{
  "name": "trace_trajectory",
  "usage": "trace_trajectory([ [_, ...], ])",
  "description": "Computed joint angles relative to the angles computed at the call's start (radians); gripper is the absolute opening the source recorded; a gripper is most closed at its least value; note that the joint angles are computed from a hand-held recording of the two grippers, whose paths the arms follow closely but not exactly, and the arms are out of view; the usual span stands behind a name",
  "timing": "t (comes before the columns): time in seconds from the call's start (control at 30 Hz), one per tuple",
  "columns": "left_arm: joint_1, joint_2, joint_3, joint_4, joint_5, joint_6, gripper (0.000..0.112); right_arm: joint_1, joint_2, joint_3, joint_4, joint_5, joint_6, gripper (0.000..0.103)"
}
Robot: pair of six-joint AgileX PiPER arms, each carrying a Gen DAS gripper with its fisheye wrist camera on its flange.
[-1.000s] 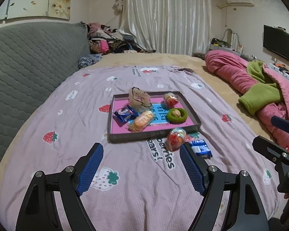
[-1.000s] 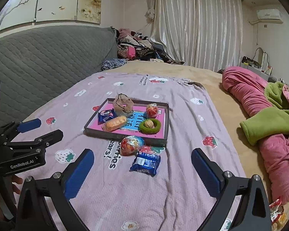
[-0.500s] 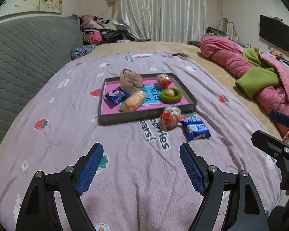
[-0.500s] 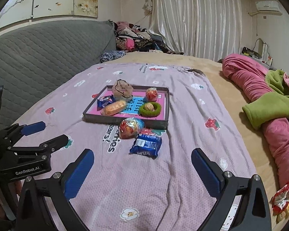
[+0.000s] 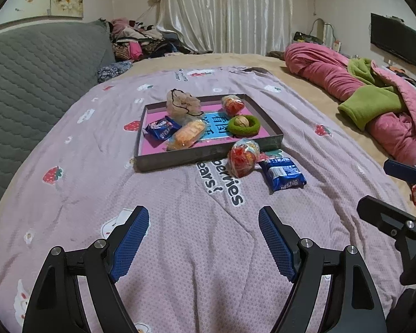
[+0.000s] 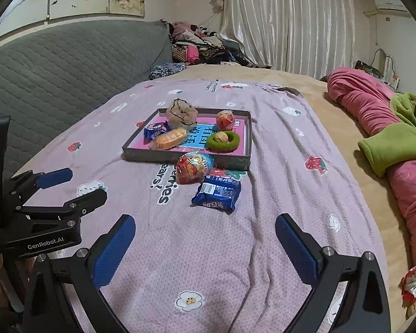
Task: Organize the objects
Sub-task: 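Move left tool to the red-wrapped egg while right tool approaches the blue biscuit packet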
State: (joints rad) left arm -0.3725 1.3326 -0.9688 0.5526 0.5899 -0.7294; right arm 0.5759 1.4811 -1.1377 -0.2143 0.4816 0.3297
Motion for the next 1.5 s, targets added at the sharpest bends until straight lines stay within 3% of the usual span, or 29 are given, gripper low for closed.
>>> trace_trajectory([
  [0.77, 0.037, 0.114, -0.012, -0.045, -0.105, 0.037, 0.082, -0.029, 0.076, 0.027, 0.020, -0.061, -0.040, 0.097],
  [1.5, 0.107, 0.339, -0.235, -0.244, -0.129, 0.261, 0.082, -0.048, 0.260, -0.097, 0.020, -0.068, -0.044, 0.097],
])
